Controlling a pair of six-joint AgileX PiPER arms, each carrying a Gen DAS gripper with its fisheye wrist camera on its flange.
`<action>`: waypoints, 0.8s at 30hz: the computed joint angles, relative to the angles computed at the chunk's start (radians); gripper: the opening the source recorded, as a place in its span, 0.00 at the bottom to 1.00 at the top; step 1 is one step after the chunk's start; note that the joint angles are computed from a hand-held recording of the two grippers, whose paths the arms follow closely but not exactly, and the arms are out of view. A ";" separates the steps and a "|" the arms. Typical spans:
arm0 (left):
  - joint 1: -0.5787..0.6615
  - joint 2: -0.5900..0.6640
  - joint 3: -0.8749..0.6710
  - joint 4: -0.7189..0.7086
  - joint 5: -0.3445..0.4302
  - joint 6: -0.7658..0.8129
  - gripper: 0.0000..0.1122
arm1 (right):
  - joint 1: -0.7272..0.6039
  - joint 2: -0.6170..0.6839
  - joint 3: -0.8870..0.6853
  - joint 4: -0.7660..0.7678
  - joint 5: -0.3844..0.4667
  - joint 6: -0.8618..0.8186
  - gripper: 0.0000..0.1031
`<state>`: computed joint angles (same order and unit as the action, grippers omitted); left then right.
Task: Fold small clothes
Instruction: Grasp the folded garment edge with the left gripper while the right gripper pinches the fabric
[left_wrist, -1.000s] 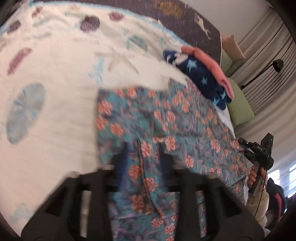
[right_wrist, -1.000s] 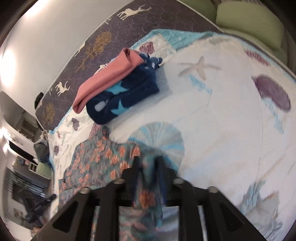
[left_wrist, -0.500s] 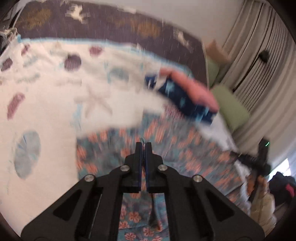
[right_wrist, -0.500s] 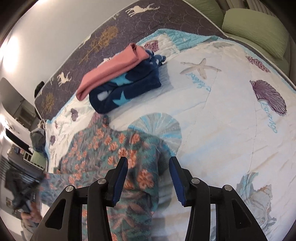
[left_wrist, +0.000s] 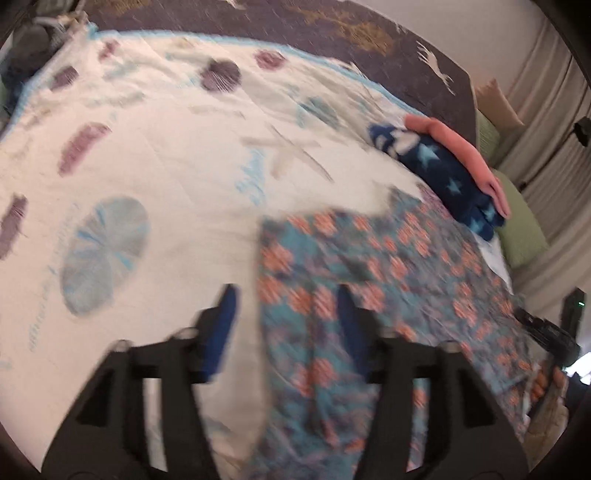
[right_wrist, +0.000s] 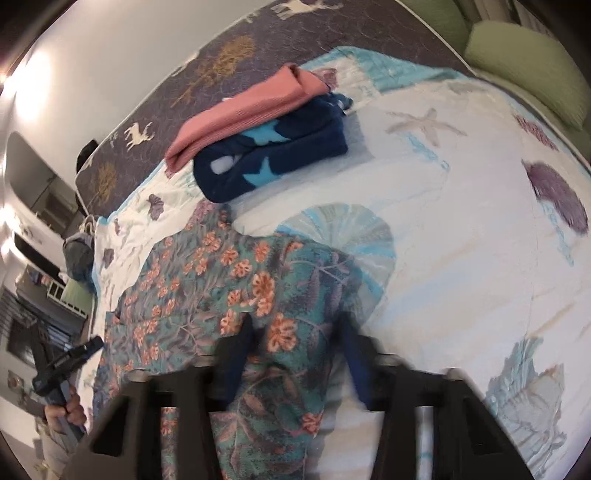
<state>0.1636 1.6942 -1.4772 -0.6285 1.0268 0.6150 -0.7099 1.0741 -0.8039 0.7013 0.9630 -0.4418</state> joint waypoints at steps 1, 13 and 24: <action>-0.002 0.011 -0.012 0.005 -0.013 -0.006 0.63 | 0.008 0.004 -0.010 -0.006 -0.001 0.007 0.07; -0.074 0.153 -0.172 0.009 0.099 -0.014 0.05 | -0.046 0.089 0.002 0.113 0.032 -0.098 0.23; -0.069 0.133 -0.131 0.098 -0.024 -0.069 0.15 | -0.049 0.165 -0.061 0.097 -0.013 -0.027 0.10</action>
<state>0.0945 1.8277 -1.6078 -0.5306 1.0028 0.5461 -0.7593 1.2394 -0.8650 0.7982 0.9503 -0.4690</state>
